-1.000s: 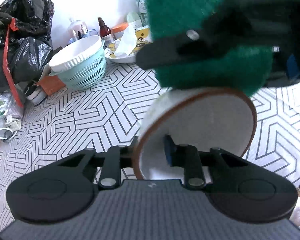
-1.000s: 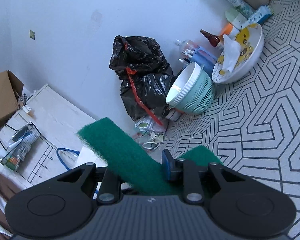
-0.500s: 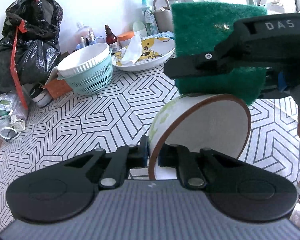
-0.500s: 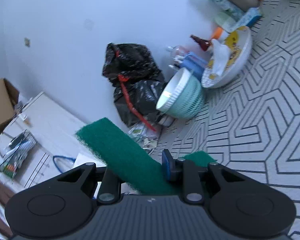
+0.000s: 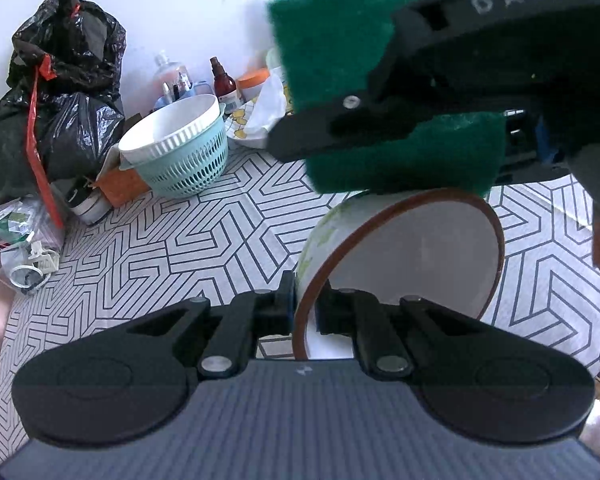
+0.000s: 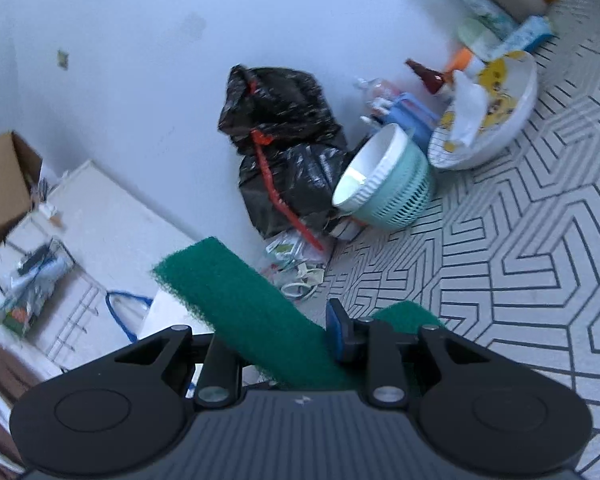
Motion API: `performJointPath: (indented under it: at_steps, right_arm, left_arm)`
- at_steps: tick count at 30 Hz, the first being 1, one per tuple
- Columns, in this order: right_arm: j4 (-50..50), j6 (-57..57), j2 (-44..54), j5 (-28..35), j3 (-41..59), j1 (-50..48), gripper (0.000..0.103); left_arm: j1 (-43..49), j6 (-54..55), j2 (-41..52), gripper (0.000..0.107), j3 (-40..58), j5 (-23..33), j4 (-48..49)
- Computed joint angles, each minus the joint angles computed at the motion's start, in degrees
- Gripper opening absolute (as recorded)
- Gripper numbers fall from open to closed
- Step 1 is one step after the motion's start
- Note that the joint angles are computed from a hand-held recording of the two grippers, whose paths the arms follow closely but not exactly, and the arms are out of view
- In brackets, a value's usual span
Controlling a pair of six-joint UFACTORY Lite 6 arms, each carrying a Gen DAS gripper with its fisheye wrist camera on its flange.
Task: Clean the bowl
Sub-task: 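Rotate the bowl with the left gripper while the right tool scrubs its outer wall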
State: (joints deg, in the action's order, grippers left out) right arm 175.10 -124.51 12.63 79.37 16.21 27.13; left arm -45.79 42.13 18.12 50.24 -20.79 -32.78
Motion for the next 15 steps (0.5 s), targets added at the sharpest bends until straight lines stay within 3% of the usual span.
performJointPath:
  at_steps: [10,15]
  right_arm:
    - [-0.1,-2.6,-2.3,-2.1,-2.3,-1.1,0.024]
    - [-3.5,0.0,1.7,4.3,-3.9,-5.3,0.024]
  left_arm:
    - [-0.9,1.1,-0.1,0.008,-0.7,-1.7,-0.8]
    - [-0.6,0.1,-0.3,0.008,-0.9,-1.6,0.3]
